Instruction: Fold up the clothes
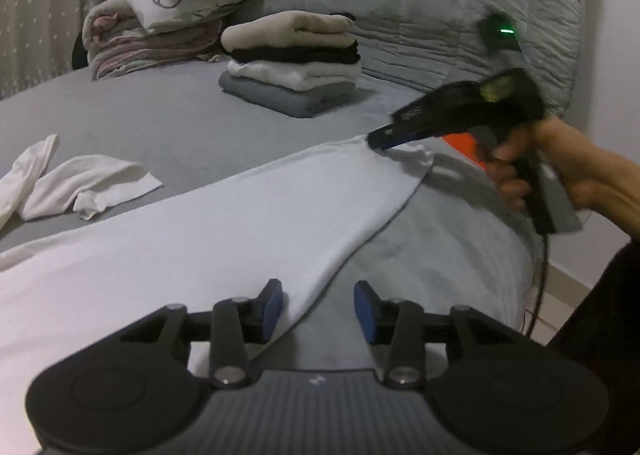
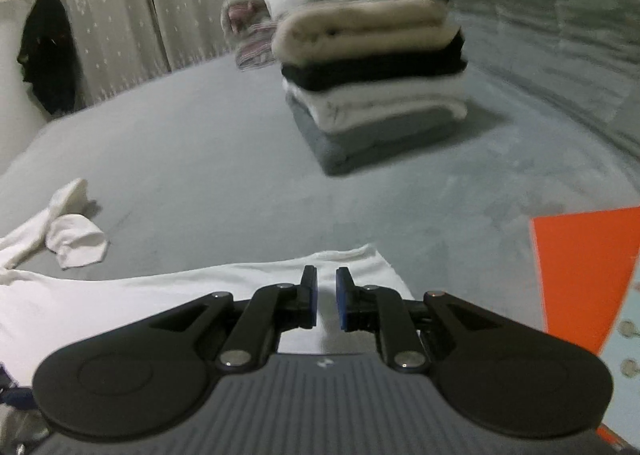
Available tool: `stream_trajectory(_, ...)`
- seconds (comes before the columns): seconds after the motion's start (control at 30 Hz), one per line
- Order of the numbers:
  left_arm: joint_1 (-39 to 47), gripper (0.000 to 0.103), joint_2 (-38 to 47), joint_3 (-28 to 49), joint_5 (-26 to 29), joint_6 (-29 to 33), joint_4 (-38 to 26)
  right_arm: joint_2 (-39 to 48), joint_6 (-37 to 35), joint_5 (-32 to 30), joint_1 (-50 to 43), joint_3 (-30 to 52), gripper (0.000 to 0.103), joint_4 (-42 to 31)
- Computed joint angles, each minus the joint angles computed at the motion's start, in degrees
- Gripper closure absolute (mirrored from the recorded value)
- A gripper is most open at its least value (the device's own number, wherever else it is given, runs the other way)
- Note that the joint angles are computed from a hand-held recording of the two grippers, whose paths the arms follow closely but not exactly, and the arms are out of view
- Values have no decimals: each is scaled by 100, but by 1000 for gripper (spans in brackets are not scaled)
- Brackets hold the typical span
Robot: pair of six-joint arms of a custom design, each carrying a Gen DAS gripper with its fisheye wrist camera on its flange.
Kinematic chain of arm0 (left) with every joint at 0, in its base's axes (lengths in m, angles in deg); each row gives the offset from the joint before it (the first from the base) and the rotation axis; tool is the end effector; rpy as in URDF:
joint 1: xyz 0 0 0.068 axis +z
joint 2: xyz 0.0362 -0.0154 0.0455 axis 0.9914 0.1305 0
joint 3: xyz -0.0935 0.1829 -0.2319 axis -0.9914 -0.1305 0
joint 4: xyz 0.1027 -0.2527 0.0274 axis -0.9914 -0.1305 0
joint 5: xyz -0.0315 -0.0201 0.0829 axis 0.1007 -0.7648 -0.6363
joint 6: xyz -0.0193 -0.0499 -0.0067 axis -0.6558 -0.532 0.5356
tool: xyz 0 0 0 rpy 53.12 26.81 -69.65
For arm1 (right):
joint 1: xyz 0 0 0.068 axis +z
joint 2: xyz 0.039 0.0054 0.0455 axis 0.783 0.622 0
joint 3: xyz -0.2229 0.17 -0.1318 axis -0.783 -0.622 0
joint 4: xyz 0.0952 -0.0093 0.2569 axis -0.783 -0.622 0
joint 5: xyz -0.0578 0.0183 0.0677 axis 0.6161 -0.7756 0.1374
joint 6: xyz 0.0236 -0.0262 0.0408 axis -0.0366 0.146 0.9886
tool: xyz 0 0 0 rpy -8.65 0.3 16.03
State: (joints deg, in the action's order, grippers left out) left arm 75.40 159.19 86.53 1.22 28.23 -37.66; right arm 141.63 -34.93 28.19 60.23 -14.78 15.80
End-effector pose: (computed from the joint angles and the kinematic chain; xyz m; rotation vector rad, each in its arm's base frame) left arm 0.2674 -0.0596 0.0704 1.2459 1.9411 -0.7484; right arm 0.2705 0.0263 0.0514 0.6753 2.1332 -0.1083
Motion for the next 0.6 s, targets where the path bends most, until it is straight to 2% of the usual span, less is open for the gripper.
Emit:
stream_trajectory(0.1,59,61,2,65,76,88,-180,254,-215,7,-253,293,92,-20)
stream_trajectory(0.23,151,58,-52,140,164,280,-460,314,-296,411,-279,505,88,-218)
stream_trajectory(0.4,409,54,-99,301,328,245,-735,32,-361,276,-22,517,87,-362)
stream_trajectory(0.47,522,52,-91,375,350,48,-689,-48,-433,130,94,570,83,-444)
stream_trajectory(0.53,628,51,-75,440,332,-182,-595,-92,-464,48,246,674,68,-589)
stream_trajectory(0.6,721,51,-68,485,267,-456,-433,-126,-502,-34,390,791,65,-735)
